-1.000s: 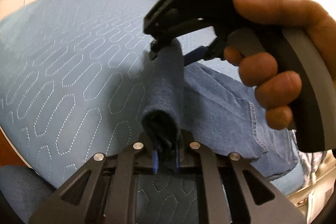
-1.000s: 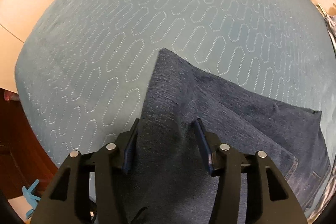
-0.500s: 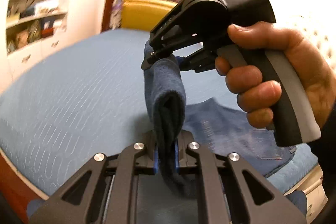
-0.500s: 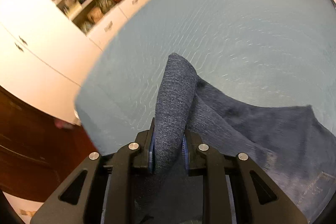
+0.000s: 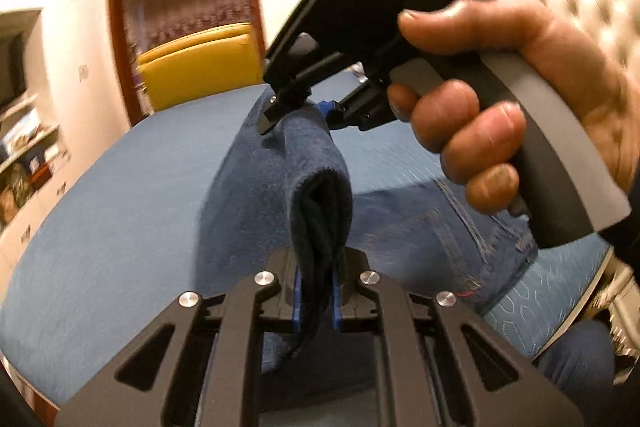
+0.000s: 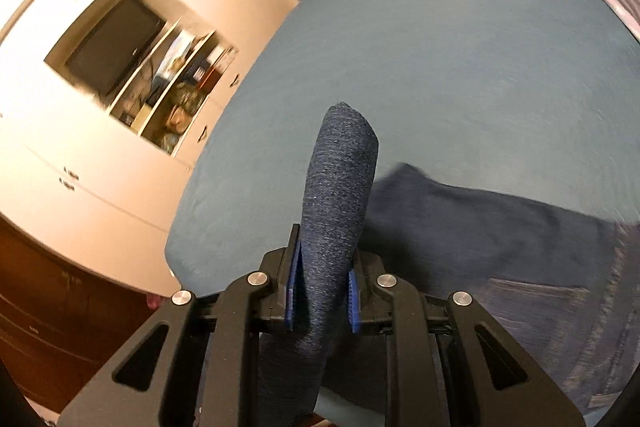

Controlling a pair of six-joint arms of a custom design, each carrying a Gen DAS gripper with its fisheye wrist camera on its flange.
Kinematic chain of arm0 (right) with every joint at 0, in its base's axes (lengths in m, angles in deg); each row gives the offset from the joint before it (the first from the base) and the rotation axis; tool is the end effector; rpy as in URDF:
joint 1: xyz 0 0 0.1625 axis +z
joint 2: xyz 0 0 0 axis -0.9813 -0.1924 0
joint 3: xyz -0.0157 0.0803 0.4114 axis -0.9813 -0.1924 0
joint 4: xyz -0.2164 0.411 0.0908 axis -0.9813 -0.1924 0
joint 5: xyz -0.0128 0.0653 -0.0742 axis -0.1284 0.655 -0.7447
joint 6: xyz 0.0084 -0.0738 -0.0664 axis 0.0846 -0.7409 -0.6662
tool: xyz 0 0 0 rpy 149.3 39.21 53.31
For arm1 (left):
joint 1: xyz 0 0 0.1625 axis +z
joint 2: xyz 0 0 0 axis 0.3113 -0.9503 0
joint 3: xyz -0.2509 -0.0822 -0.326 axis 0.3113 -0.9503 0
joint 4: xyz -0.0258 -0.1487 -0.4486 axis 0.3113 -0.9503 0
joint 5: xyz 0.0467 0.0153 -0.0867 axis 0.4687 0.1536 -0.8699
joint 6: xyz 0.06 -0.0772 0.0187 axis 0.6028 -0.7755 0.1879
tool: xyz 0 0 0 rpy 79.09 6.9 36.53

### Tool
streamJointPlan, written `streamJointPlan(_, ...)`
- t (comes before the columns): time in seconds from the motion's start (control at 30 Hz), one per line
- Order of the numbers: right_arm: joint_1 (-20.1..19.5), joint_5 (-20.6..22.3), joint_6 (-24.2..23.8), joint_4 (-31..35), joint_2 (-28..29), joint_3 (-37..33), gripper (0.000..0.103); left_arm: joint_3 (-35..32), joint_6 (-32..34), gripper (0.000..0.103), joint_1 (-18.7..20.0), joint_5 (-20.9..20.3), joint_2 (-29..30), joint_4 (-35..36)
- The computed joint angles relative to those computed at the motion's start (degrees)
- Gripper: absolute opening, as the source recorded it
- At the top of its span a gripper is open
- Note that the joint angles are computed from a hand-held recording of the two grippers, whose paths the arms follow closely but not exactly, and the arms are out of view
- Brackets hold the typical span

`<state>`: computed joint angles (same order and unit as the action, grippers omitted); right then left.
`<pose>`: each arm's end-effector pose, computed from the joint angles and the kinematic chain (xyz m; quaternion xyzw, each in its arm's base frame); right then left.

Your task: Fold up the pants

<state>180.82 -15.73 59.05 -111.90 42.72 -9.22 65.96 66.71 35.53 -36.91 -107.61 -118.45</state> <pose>0.2945 -0.8531 0.2056 0.0371 -0.9594 0.2715 0.0663 -0.2743 -0.6837 0.2244 0.4323 0.7999 -0.3433 0.2355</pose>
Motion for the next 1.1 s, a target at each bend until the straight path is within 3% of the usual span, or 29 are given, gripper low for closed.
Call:
streamJointPlan(0.27,-7.42,3.82,0.54,-8.53,-7.95,14.51,0.02,2.86,8.64,0.01,-3.0,4.76,8.54,-5.97)
streamJointPlan(0.33,-8.59,4.78,0.6,-9.56,-8.1,15.76,0.03,2.94,10.91,0.01,-2.86,5.85,10.14,-7.27)
streamJointPlan(0.47,-9.96,6.44,-1.78,-11.58,-7.45,16.54,0.032,3.06,15.83,0.01,-2.53,7.61,12.61,-11.53)
streamJointPlan(0.57,-9.65,5.07,-4.43,-11.99,-5.83,15.36,0.032,3.12,20.01,0.01,-2.15,8.71,14.76,-15.3)
streamJointPlan(0.67,-9.16,3.48,-6.27,-10.79,-4.2,13.31,0.019,2.7,25.0,0.01,-2.4,10.17,16.92,-19.29)
streamJointPlan(0.7,-9.33,4.76,-6.59,-10.99,-4.55,13.51,0.016,2.79,26.52,0.01,-2.68,10.47,17.23,-20.87)
streamJointPlan(0.77,-9.47,7.62,-8.27,-12.99,-5.73,14.67,0.014,2.65,30.04,0.01,-3.39,10.79,18.55,-25.22)
streamJointPlan(0.93,-10.13,8.08,-10.78,-16.65,-11.73,19.44,0.013,1.71,35.18,0.01,-5.62,7.34,21.6,-30.21)
streamJointPlan(1.0,-9.94,1.94,-13.46,-17.66,-13.27,20.9,0.013,0.66,34.18,0.01,-6.21,6.73,22.93,-28.6)
streamJointPlan(1.1,-10.79,-3.06,-13.13,-17.33,-14.22,22.11,0.013,-0.4,33.21,0.01,-6.58,5.65,25.57,-27.8)
